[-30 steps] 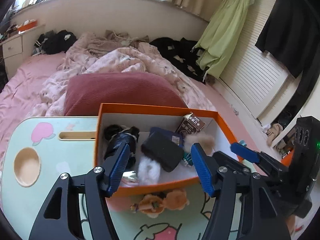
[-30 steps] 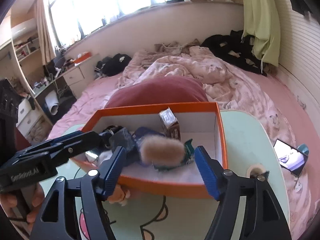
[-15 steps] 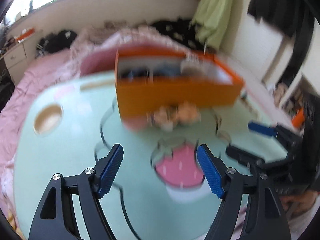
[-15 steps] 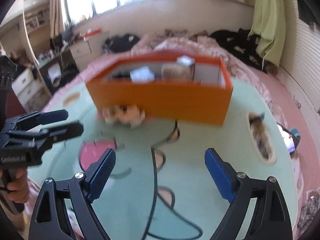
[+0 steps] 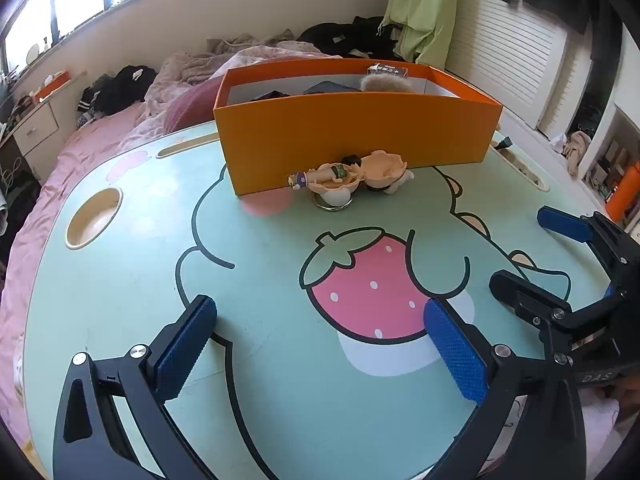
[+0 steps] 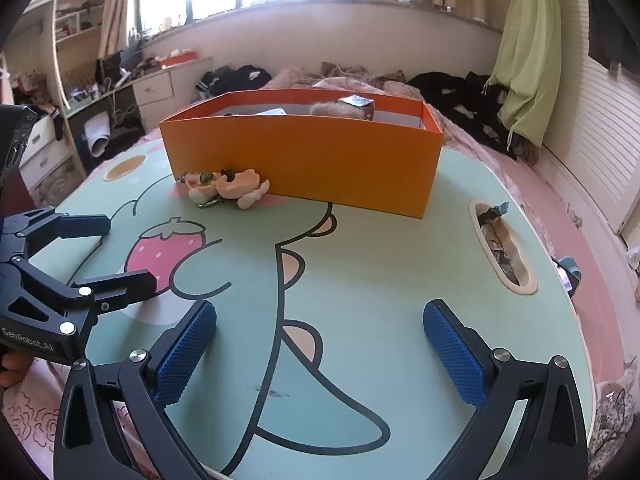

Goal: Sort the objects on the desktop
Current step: 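Drop the silver cup and beige pompom into the box, opening both grippers, then grasp the small doll figurines with the left gripper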

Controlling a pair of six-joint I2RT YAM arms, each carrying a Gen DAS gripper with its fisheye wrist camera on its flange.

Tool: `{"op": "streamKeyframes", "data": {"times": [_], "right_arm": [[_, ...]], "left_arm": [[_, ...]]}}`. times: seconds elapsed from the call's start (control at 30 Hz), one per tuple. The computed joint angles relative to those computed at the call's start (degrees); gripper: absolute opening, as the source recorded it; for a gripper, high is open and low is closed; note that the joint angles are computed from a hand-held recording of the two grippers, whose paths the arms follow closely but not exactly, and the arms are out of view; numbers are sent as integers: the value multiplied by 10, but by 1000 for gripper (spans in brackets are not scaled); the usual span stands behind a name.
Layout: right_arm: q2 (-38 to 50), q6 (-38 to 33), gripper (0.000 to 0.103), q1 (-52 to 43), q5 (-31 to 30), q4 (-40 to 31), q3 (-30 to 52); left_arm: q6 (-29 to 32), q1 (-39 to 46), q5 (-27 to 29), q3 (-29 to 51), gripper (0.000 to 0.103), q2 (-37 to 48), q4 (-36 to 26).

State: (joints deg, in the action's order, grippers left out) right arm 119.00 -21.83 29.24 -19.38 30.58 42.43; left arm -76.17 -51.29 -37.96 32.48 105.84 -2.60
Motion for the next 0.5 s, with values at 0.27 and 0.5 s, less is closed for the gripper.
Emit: {"op": "streamKeyframes", "data": {"times": [0.27, 0.5], "right_arm": [[-1, -2, 103, -2, -6, 8, -4], [-1, -2, 103, -2, -6, 7, -4]], "left_arm": [[0, 1, -1, -1, 103, 1, 2], [-2, 1, -1, 0, 103, 1, 0]]}}
